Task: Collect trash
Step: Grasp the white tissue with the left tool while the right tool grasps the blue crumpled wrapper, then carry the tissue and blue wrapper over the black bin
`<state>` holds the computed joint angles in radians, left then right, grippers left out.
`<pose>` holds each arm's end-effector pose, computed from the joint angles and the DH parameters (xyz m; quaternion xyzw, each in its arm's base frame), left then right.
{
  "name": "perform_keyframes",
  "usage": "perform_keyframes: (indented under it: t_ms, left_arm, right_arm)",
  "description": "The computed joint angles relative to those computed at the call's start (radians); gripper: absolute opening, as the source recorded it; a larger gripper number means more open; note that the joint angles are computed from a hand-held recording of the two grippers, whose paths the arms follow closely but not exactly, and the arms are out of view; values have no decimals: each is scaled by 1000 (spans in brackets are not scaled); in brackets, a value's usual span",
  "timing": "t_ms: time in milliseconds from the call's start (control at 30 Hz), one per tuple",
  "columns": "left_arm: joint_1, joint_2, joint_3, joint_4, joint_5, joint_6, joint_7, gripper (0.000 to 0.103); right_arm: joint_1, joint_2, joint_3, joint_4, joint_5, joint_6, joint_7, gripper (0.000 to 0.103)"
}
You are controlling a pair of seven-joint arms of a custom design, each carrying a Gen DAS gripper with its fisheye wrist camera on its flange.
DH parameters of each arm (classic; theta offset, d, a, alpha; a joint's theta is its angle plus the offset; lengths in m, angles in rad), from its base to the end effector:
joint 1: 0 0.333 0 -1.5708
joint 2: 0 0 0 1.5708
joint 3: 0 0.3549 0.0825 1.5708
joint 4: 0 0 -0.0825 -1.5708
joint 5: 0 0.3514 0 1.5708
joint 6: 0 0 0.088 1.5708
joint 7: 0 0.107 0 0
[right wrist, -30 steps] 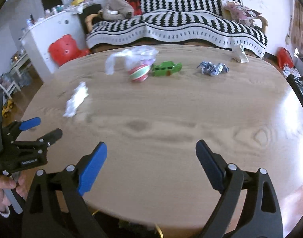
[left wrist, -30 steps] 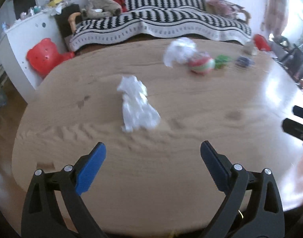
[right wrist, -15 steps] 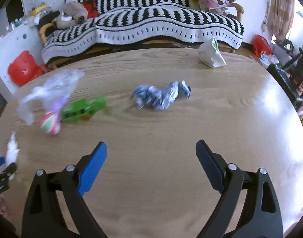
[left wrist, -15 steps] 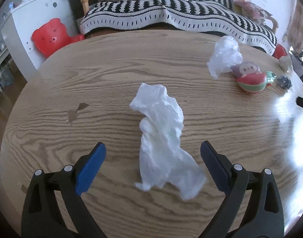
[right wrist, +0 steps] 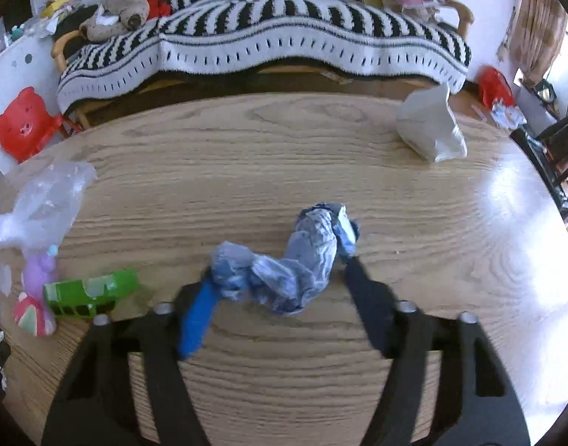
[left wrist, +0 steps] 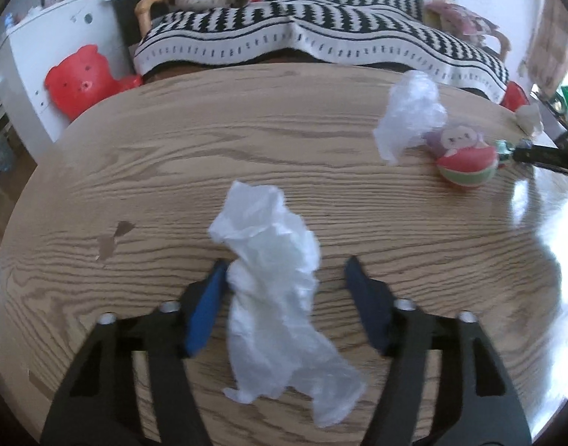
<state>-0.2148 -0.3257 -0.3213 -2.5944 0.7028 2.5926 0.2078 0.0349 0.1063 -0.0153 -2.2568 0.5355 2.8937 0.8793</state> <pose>0.3379 -0.2214 0.4480 -0.7594 0.5778 -0.1710 0.2456 0.5498 -0.0192 0.4314 -0.7501 0.5972 -0.1718 0.2263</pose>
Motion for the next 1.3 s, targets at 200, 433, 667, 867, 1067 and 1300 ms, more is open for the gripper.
perform_keyframes:
  t_ms: [200, 433, 667, 867, 1067, 1300]
  left_arm:
    - [-21, -31, 13, -16, -50, 15, 27, 23]
    - [-38, -104, 6, -40, -116, -7, 68, 23]
    - [-100, -229, -33, -54, -190, -76, 98, 23]
    - [-191, -318, -78, -64, -263, -150, 105, 23]
    - [-251, -352, -124, -66, -292, -209, 79, 23]
    - [-337, -371, -169, -69, -311, -240, 54, 23]
  right_arm:
    - [3, -62, 4, -54, 40, 8, -60, 37]
    - [35, -259, -45, -207, 195, -39, -201, 37]
    - [65, -575, -115, -438, 193, -126, -260, 37]
    - [34, -846, -120, -580, 83, -264, -218, 37]
    - [9, -1044, -134, -651, 20, -417, -181, 37]
    - [-28, -1244, -142, -701, -36, -588, -175, 37]
